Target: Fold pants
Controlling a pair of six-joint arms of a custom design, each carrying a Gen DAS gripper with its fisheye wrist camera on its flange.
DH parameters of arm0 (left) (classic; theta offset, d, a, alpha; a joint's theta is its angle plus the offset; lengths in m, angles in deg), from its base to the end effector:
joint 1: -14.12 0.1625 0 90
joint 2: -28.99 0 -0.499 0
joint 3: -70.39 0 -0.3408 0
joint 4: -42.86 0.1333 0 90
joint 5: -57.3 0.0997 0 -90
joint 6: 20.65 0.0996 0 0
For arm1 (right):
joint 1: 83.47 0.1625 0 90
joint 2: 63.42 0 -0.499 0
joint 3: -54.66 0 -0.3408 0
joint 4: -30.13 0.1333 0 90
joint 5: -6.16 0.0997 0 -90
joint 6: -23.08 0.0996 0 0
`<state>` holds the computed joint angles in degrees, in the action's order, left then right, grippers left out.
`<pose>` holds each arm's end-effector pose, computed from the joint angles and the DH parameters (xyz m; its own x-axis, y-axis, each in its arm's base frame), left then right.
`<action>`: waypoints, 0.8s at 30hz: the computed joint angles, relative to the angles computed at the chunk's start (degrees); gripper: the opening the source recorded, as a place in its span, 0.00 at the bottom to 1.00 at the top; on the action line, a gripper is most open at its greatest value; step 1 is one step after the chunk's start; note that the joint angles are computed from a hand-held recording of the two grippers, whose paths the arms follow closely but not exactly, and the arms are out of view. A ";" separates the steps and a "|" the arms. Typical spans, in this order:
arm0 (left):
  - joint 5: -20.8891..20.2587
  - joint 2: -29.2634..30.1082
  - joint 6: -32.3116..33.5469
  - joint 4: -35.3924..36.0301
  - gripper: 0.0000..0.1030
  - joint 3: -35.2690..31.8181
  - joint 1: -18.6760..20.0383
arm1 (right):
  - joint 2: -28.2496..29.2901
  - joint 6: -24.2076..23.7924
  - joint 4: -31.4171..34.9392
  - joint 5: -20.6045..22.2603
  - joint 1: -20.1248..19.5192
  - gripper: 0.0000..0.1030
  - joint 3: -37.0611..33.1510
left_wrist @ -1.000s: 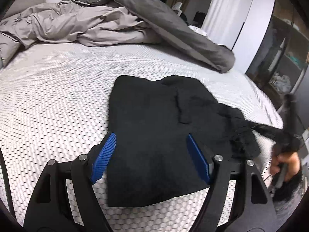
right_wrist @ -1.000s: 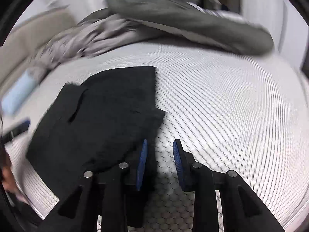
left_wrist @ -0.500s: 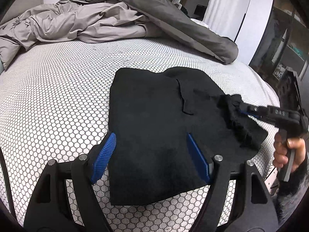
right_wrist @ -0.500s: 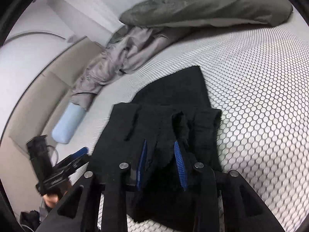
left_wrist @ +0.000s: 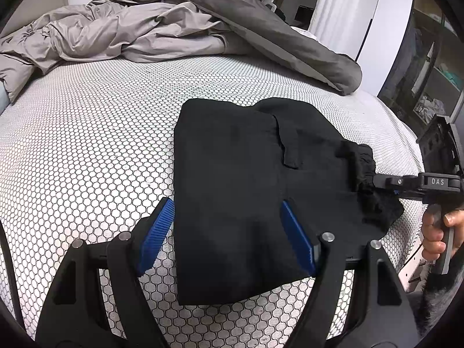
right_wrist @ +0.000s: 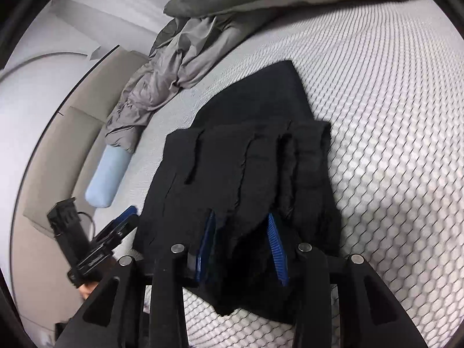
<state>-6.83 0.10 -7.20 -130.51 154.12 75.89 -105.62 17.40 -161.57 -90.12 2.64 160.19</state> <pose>-0.2054 -0.7563 0.0938 -0.7702 0.4154 -0.4839 0.6115 0.6965 -0.3754 0.0772 -0.6690 0.1774 -0.9875 0.0571 0.1468 -0.0448 0.7918 -0.6092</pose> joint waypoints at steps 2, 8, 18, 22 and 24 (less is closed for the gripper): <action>0.02 0.15 0.18 0.03 0.70 -0.19 -0.07 | 1.33 -1.37 -4.97 -2.11 0.67 0.31 -0.39; 0.07 0.48 -0.21 -0.44 0.70 -0.45 -0.24 | 4.92 -11.31 -19.71 -12.68 4.96 0.04 -1.38; -1.58 0.86 -5.94 4.35 0.70 -3.79 2.13 | 1.30 -3.78 -19.01 -10.86 0.87 0.55 2.37; -5.17 2.40 -13.90 13.13 0.54 -10.24 4.40 | -0.03 1.26 -8.66 -1.43 -2.22 0.56 0.16; -8.28 3.51 -16.58 19.93 0.34 -14.33 5.42 | 1.83 0.66 -4.91 -5.14 -2.05 0.39 -3.36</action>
